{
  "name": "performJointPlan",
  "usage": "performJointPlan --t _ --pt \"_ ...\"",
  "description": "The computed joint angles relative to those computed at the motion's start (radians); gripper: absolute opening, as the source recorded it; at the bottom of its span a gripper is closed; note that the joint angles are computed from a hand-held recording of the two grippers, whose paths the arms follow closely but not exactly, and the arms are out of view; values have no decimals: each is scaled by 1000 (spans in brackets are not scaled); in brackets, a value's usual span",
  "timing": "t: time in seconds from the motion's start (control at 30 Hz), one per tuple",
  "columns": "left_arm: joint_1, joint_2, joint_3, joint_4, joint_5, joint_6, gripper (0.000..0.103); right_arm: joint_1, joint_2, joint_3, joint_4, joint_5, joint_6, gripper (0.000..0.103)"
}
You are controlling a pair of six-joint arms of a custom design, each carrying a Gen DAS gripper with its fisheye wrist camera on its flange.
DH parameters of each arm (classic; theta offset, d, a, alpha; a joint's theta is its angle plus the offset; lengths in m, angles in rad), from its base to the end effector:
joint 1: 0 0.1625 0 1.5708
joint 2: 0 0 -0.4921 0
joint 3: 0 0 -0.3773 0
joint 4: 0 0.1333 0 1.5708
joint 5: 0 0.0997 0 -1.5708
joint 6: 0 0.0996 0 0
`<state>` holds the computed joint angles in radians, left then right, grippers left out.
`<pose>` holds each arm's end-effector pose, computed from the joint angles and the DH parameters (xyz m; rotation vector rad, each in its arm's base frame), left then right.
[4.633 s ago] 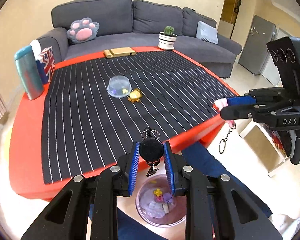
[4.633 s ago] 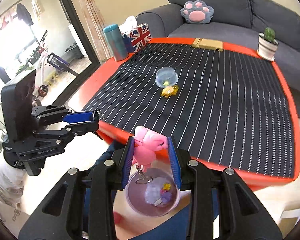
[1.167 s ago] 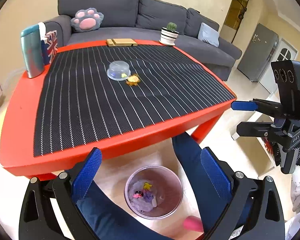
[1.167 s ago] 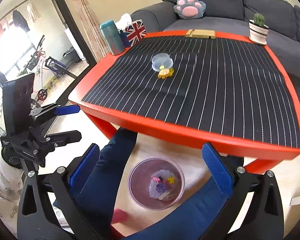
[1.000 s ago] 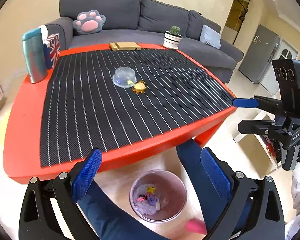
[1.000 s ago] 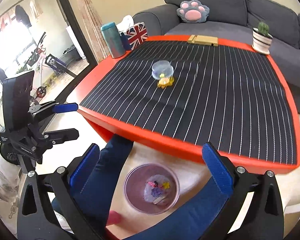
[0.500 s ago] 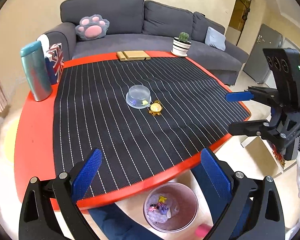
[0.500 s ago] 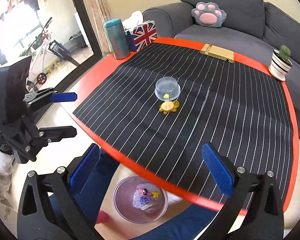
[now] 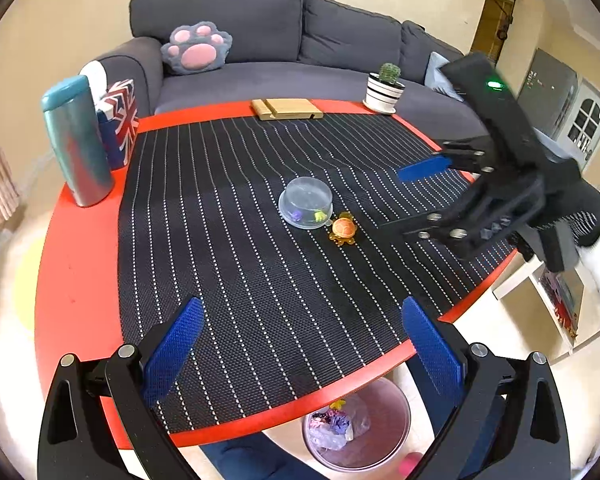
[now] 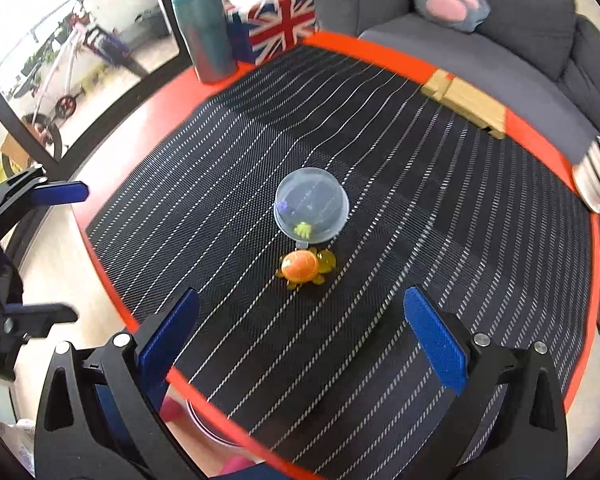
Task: Collect trash
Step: 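Move the right tool to the orange turtle toy while the left tool approaches the clear lid, then close the right tool on the orange turtle toy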
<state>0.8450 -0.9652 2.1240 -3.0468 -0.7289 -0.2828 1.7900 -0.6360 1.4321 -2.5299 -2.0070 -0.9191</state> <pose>-0.2075 -0.5467 0.1894 0.3614 2.3911 -0.8596 0.2571 -0.7345 0.1123 1.4020 -2.2814 0.0020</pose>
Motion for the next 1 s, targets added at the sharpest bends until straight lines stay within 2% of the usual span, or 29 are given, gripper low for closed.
performJointPlan --t 0.33,0.43,0.5,0.53,0.63,0.73,0.77,1.0 --pt "14 -14 14 -1 -7 -19 95 19 126 -141 117 -166 -6 100" --pt "17 -15 16 -3 -8 -19 95 20 136 -156 134 -178 1 98" --pt "18 -15 16 -3 -10 -21 95 20 142 -164 150 -190 4 84" --pt "19 -15 16 -3 -10 -21 95 19 144 -165 154 -196 3 82" --pt "21 -15 16 -5 -12 -20 95 17 144 -169 165 -188 8 81" --pt "22 -12 14 -7 -15 -18 95 17 144 -173 165 -189 10 76" --pt "22 -12 14 -6 -15 -18 95 17 140 -169 166 -185 8 70" --pt "23 -4 6 0 -20 -19 95 23 134 -145 147 -186 -20 58"
